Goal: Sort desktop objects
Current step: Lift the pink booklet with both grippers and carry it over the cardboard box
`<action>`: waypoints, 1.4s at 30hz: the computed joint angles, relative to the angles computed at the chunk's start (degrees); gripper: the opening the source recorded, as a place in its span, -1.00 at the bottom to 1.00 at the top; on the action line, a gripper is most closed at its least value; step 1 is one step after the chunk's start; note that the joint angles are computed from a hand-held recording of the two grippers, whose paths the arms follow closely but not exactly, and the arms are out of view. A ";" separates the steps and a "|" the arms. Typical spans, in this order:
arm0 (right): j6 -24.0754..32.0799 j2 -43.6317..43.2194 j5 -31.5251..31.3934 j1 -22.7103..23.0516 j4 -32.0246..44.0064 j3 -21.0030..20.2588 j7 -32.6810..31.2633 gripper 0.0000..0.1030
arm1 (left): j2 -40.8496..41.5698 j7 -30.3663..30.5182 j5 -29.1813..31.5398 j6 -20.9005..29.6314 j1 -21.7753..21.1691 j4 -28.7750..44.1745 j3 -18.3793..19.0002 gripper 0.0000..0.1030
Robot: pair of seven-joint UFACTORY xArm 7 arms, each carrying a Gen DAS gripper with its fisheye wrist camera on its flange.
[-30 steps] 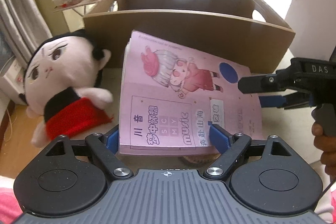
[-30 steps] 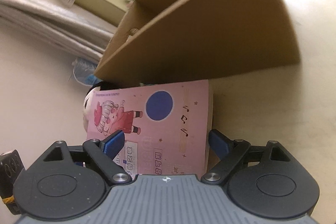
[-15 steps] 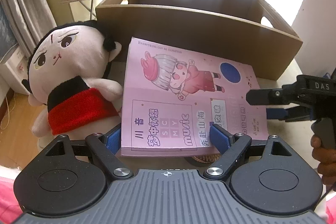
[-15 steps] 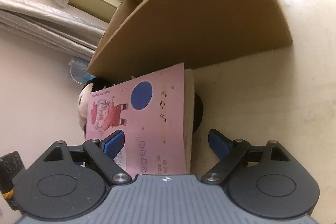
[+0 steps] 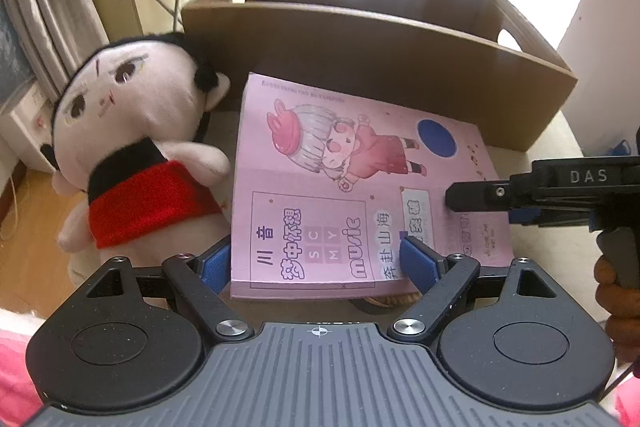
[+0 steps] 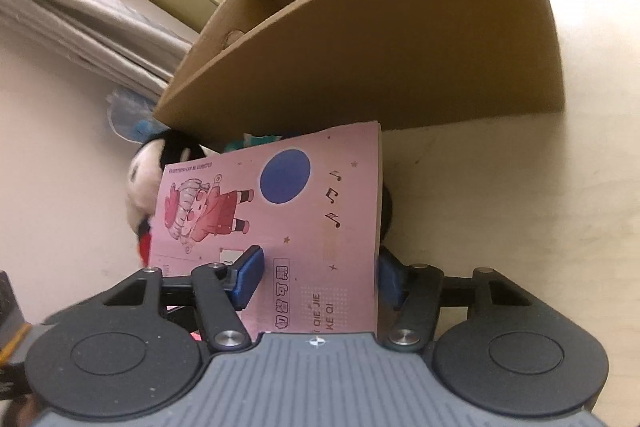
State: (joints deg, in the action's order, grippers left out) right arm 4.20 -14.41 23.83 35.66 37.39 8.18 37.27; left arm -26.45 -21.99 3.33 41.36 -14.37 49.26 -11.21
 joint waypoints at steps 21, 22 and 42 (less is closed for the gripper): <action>2.90 0.13 -8.79 -5.27 1.50 3.60 4.84 0.16 | 1.56 -0.11 -3.97 0.70 -0.83 0.72 1.46 0.84; 3.14 0.16 -9.43 -5.69 1.64 3.97 5.31 0.17 | 1.49 -0.26 -4.07 0.62 -0.80 0.62 1.40 0.84; 11.13 -1.06 -21.96 -10.42 5.76 7.99 13.83 0.28 | 2.68 -2.07 -3.28 2.39 -0.61 2.97 1.13 0.95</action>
